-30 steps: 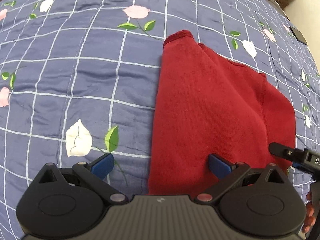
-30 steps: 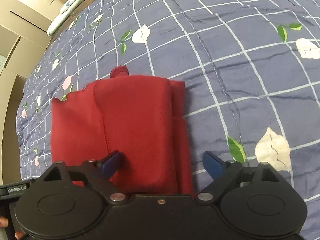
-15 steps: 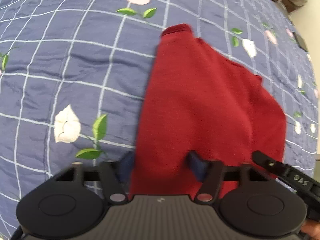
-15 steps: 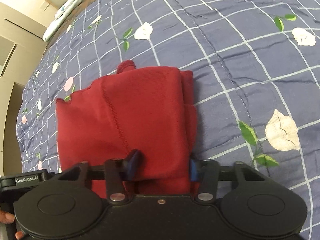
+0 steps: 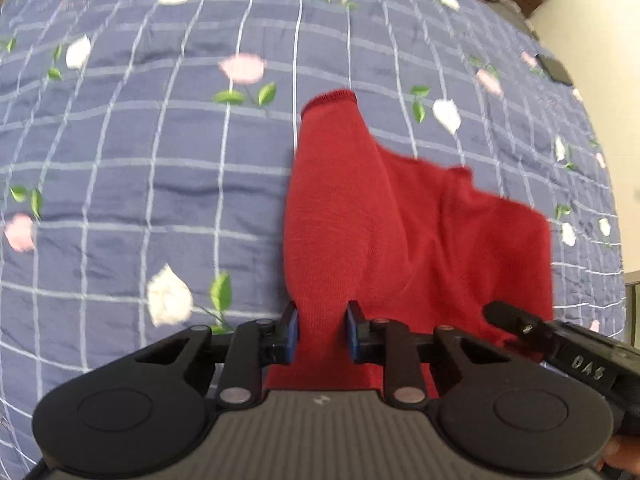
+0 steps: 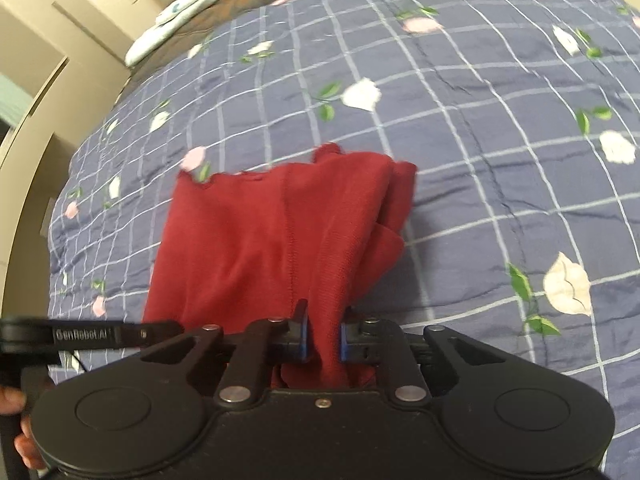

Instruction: Fold small clothes

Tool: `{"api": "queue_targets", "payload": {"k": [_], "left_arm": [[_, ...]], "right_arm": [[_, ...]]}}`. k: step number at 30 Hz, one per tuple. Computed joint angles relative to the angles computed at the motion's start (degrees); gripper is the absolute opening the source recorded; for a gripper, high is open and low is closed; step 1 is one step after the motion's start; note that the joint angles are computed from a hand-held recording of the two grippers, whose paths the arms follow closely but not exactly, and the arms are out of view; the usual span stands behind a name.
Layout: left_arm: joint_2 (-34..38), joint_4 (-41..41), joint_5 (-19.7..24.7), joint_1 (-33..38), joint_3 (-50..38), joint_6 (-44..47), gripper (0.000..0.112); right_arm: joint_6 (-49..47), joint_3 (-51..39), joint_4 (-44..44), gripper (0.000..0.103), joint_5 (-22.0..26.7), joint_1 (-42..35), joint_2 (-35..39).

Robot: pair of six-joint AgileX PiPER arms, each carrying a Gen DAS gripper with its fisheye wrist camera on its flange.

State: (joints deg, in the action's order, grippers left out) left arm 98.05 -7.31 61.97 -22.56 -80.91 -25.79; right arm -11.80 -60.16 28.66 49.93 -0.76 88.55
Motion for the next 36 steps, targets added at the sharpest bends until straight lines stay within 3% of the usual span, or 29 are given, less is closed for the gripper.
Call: {"api": "queue_targets", "payload": {"k": [9,15,22,30,36], "left_arm": [[-10.41,0.29,2.17,10.76,3.07,8.45,0.024],[-16.45,0.91,3.35,20.46,6.26,13.15,0.024],[-19.39,-2.03,0.69,30.86,14.32,19.72,0.024],[-20.96,-3.15,-2.17,33.35,24.45,22.85,0.025],[-20.76,-3.86,-2.25,34.16,24.71,24.45,0.029]], "right_arm": [[10.18,-5.92,-3.11,0.014,-2.52,13.20,-1.23],[16.47,-13.39,-5.38,0.014,-5.10,23.65,4.12],[21.45,-22.01,-10.10,0.014,-6.05,33.85,11.67],[28.54,-20.52,-12.83,0.014,-4.69,37.81,16.00],[31.57,-15.43,-12.81,0.016,-6.64,37.95,13.87]]}}
